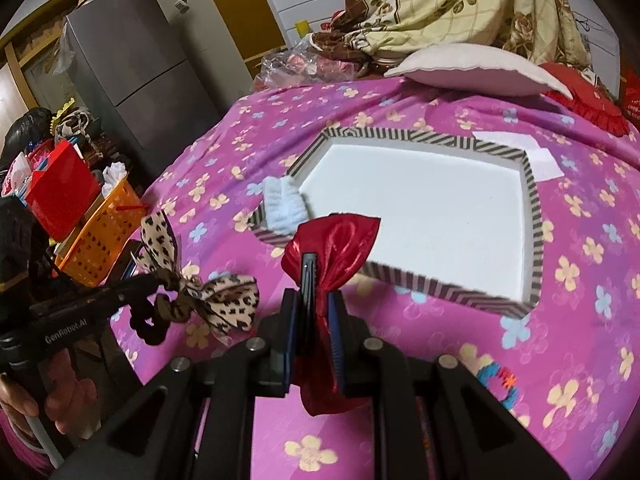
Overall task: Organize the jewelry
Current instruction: 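Carry both bows over the tray and release them beside the scrunchie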
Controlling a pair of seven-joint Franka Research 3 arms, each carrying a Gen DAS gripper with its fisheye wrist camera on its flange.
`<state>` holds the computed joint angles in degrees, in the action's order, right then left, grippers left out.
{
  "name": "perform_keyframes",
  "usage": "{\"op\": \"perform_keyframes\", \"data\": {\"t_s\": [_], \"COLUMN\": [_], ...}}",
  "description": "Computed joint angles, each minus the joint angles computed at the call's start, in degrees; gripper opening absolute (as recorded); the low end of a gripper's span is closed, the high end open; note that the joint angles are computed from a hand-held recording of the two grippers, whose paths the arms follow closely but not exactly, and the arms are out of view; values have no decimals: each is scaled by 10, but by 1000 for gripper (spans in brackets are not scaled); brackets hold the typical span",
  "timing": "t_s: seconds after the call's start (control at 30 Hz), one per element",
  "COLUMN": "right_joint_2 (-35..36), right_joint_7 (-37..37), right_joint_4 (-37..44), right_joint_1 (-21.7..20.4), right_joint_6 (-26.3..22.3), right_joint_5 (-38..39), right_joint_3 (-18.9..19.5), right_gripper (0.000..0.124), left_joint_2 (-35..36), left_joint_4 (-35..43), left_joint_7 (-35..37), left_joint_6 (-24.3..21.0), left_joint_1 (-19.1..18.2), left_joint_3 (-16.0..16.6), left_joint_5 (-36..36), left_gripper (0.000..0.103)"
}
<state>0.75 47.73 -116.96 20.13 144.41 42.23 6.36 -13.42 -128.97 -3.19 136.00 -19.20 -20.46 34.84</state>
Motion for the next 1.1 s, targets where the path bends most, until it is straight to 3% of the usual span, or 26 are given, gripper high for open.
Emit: {"op": "perform_keyframes", "data": {"t_s": [0.77,1.1], "right_joint_2": [126,205], "right_joint_7": [83,128], "right_joint_4": [145,244], "right_joint_1": [-19,-19], "right_joint_6": [-11,-40], "right_joint_5": [-85,-130], "right_joint_3": [7,12], "right_gripper": [16,16], "left_joint_2": [151,212], "left_joint_4": [179,241], "left_joint_7": [95,136], "left_joint_6": [-64,-34], "left_joint_1": [6,13], "left_joint_3": [47,78], "left_joint_5": [59,56], "left_gripper": [23,23]}}
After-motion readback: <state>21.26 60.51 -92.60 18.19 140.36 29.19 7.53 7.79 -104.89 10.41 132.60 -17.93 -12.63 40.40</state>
